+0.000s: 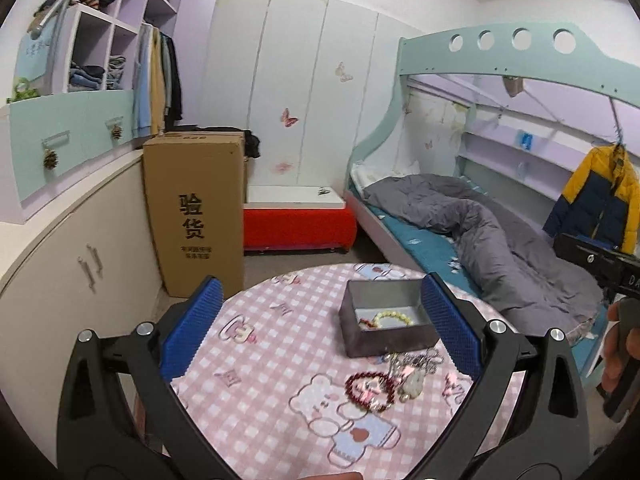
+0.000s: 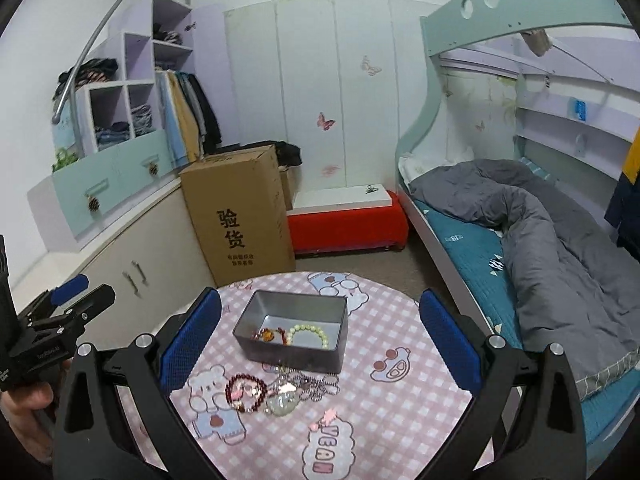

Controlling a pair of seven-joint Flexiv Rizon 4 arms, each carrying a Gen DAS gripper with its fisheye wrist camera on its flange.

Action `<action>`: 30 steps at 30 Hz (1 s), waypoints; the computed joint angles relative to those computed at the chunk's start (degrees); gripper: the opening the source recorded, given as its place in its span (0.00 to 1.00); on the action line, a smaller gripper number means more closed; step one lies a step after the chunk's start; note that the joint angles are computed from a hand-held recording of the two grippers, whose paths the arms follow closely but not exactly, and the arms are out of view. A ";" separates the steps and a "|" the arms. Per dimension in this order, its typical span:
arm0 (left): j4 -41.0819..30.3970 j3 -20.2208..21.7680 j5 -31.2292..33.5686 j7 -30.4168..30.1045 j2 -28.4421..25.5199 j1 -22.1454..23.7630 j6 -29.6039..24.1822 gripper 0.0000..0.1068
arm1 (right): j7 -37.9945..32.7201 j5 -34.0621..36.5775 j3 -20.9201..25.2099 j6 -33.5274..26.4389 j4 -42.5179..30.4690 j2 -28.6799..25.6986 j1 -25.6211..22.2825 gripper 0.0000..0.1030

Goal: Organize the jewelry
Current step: 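Move the left tool down to the dark red bead bracelet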

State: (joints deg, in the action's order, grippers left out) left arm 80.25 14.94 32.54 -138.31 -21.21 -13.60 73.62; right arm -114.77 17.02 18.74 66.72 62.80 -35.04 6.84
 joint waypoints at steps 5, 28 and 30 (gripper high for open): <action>0.34 0.98 4.67 -5.33 0.63 -3.23 -5.93 0.91 | -5.16 1.33 1.59 -0.76 1.92 0.39 -2.07 0.93; -4.67 -6.77 -13.81 15.06 -12.40 3.83 -16.91 0.81 | 1.19 -2.03 -3.41 -9.34 2.60 -4.19 -0.31 0.93; -4.81 -6.80 -15.41 16.55 -13.12 3.89 -17.04 0.80 | 1.62 -2.74 -3.53 -10.08 2.08 -4.82 -0.07 0.93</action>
State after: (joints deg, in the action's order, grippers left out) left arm 75.44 8.14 17.13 -121.76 -34.32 -9.71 56.58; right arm -113.14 14.28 15.21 56.63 64.88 -39.86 6.76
